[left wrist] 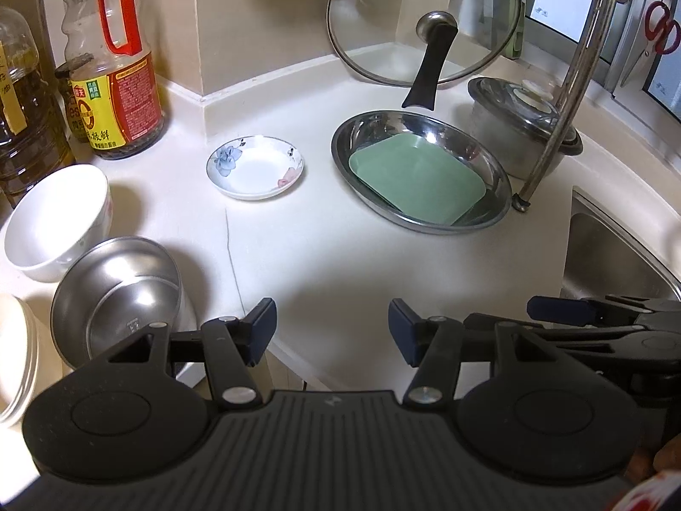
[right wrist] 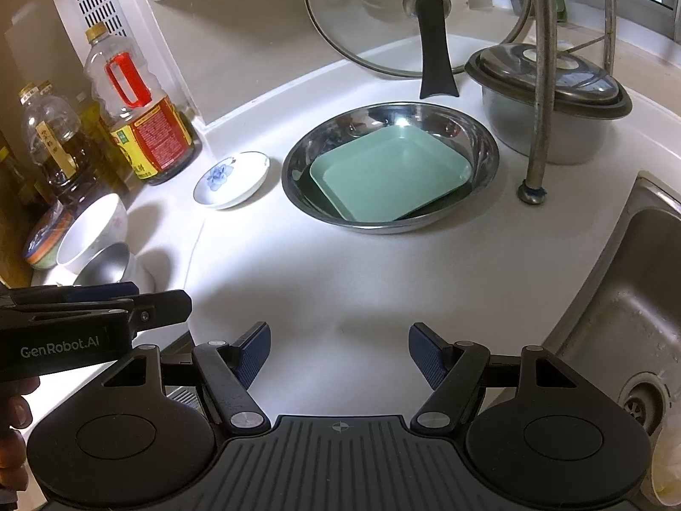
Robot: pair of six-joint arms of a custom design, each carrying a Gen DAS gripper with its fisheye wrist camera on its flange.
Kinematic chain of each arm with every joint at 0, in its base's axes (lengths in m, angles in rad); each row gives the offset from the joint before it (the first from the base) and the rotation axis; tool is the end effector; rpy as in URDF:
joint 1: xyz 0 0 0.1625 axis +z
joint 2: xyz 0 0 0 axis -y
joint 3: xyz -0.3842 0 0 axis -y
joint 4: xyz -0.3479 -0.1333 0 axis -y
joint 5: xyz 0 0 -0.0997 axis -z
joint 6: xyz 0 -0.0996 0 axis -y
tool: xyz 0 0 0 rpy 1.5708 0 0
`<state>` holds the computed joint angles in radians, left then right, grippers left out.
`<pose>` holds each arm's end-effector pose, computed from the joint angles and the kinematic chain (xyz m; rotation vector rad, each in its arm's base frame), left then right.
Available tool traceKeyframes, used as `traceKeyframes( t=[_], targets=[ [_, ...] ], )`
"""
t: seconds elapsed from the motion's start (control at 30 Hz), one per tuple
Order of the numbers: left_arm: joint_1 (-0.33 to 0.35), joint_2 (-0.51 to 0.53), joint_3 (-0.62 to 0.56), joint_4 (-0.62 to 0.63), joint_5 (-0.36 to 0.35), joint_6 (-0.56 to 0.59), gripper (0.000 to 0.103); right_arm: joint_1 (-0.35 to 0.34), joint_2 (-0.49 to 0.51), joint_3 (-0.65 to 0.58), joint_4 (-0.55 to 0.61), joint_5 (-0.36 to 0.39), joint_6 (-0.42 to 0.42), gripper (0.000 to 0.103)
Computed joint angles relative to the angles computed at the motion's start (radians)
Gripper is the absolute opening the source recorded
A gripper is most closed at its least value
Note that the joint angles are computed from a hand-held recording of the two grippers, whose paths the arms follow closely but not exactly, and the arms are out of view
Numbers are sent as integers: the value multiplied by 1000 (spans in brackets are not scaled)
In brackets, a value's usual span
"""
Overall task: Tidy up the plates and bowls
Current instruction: 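Open the right tool and withdraw it from the pan, then move the right tool to the blue-and-white saucer and grip its rim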
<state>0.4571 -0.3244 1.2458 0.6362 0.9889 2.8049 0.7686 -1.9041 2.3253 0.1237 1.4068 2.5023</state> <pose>-0.3441 -0.3788 -0.0766 1.0038 2.4664 -0.5420 -0.0572 -0.2633 0.2471 -0.0825 -2.3422 1.1177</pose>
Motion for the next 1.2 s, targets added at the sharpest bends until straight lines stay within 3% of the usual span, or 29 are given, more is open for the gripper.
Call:
traceKeyframes(
  t=[0.43,0.67,0.83,1.07,1.2],
  targets=[
    [60,13,-90,19,-4,87,56,138,120,-87,-35,103,79,72],
    [105,18,-149,34,-29,140,56,199,184,-129,-77,113,104,72],
    [138,41,-220,53,-66,176,56,233,248,-179,-97,95,109,72],
    [185,100,-357,94,-86,228,55,329,350,-248,-176,151,100,71],
    [212,146,-454,141,-86,254,54,367,423,-306,-194,175,102,60]
  ],
)
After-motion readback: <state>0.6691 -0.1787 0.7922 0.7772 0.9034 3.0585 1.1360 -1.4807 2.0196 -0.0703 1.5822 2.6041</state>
